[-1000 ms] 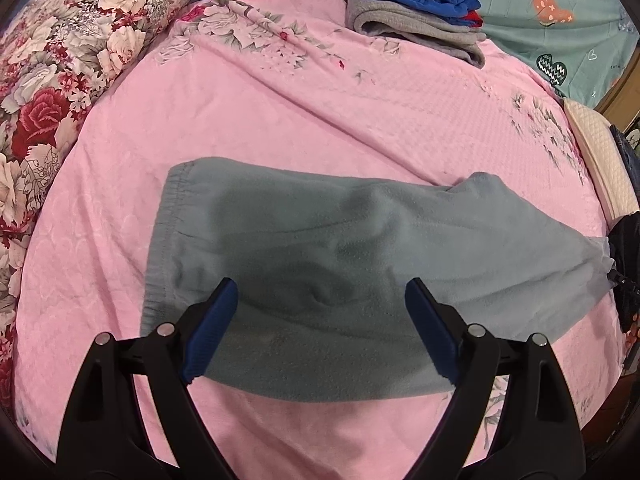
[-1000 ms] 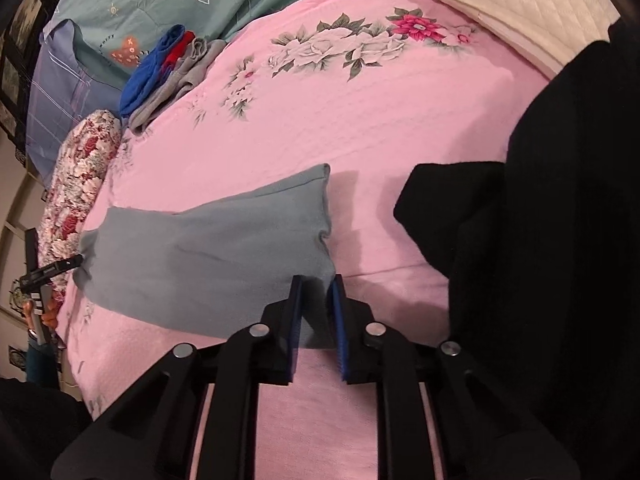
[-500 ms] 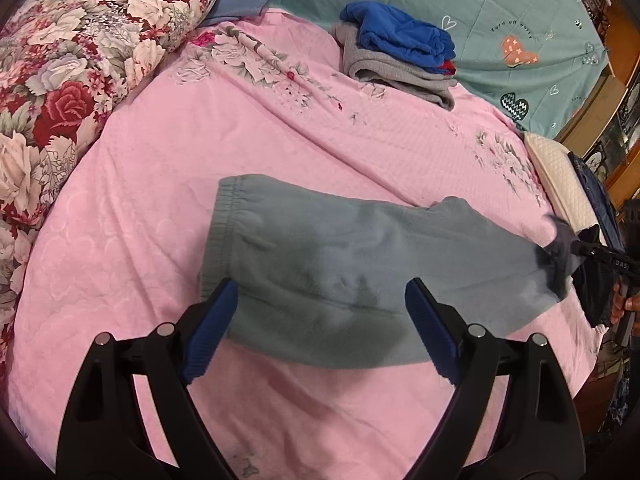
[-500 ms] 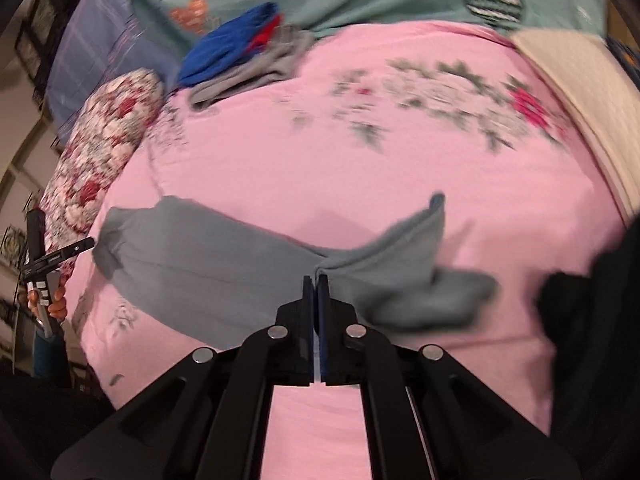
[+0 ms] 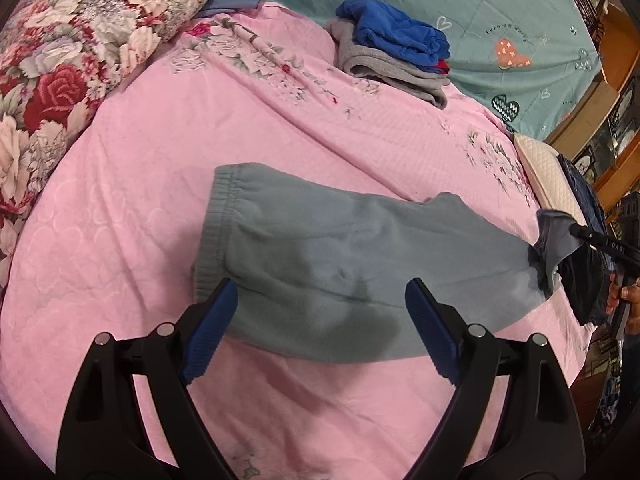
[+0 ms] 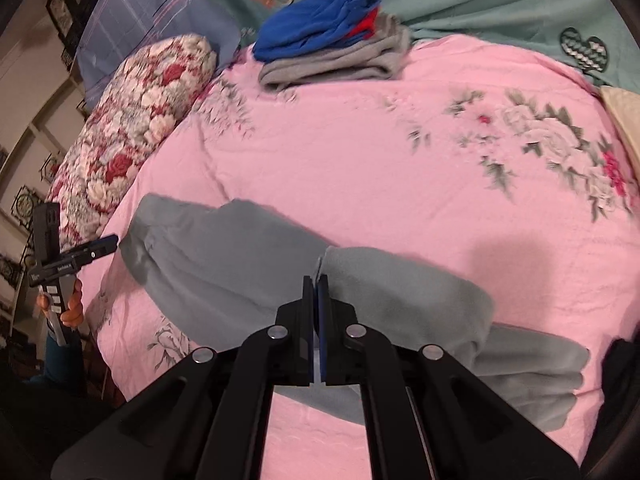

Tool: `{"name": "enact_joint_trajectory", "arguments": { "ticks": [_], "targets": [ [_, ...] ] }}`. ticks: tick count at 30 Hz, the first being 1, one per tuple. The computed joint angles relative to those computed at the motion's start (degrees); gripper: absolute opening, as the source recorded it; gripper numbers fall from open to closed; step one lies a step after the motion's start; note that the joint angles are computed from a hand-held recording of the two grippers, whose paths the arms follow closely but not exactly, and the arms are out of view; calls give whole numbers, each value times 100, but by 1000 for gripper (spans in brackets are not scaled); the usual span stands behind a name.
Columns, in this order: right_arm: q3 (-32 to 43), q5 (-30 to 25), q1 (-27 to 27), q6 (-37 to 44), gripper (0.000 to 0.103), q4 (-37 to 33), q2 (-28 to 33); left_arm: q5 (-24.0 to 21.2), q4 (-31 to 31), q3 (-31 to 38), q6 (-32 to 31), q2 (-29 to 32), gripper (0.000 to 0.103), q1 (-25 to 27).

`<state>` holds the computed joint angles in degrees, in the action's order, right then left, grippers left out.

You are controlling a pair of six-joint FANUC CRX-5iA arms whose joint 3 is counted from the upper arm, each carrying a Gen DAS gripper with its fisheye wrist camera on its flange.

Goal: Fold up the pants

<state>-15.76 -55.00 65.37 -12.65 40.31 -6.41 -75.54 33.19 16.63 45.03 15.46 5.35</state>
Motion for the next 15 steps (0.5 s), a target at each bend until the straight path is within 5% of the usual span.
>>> {"name": "enact_joint_trajectory", "arguments": {
  "ticks": [4,9,12,13,15],
  "targets": [
    [-738,-869,518,-1400,1,584,-661,17,-197,57,8,-40,87,-167],
    [-1753,-2180,1511,-3489,5,139,-1617,70,-506,162,109,-112,87,-397],
    [-2431,-2601,2301,-4882,30,-54,-2285,72,-716,273,289,-117,87,-576],
    [-2596,-2747,2564,-5253,47,-34,-2408,70,-778,305,335,-119,87,-636],
    [-3042,-2712,2958,-5825,49,310,-2636,75,-895,328,407,-156,87,-772]
  ]
}}
